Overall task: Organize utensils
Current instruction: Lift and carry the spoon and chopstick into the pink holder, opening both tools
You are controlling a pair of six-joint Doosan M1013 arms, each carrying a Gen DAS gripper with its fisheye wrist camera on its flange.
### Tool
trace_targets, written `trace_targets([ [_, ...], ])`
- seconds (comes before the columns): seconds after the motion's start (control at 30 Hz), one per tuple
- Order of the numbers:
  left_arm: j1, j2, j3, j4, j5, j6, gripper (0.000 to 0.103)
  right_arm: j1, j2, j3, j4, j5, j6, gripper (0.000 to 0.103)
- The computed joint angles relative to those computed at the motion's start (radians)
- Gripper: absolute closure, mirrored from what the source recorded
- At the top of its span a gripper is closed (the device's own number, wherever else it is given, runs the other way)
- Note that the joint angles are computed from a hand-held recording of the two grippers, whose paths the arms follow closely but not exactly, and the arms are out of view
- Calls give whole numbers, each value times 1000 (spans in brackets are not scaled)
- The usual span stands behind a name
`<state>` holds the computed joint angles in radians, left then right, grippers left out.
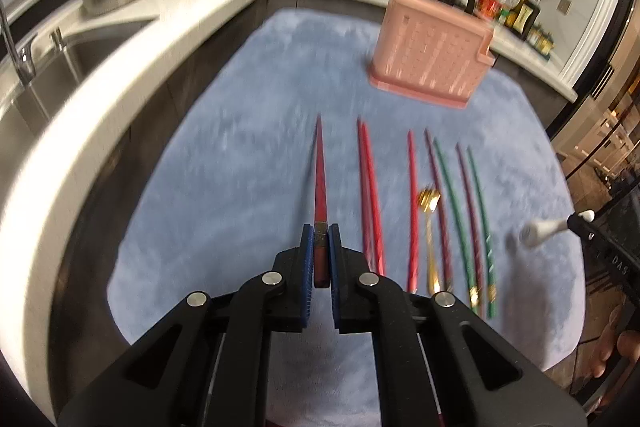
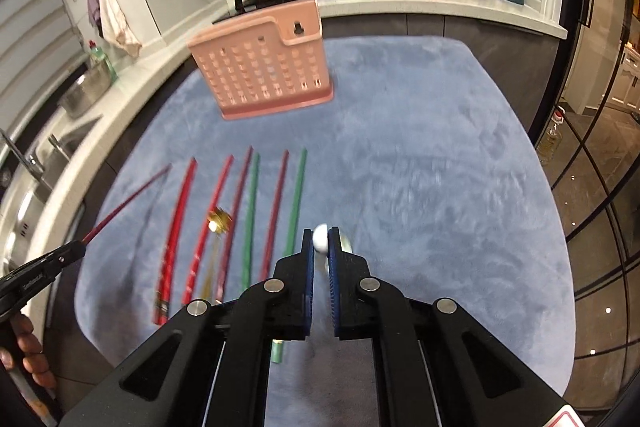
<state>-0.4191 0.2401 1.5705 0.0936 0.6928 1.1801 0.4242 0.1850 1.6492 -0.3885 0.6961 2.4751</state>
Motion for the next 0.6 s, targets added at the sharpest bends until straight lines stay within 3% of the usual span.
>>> trace_targets([
  [0.27,10,4,-88,28,-50,20,96,-9,-5,-47,-5,-21,-15,96],
  [0.6,28,64,-279,6,-78,64,96,-73,31,-154,96,-80,-118,96],
])
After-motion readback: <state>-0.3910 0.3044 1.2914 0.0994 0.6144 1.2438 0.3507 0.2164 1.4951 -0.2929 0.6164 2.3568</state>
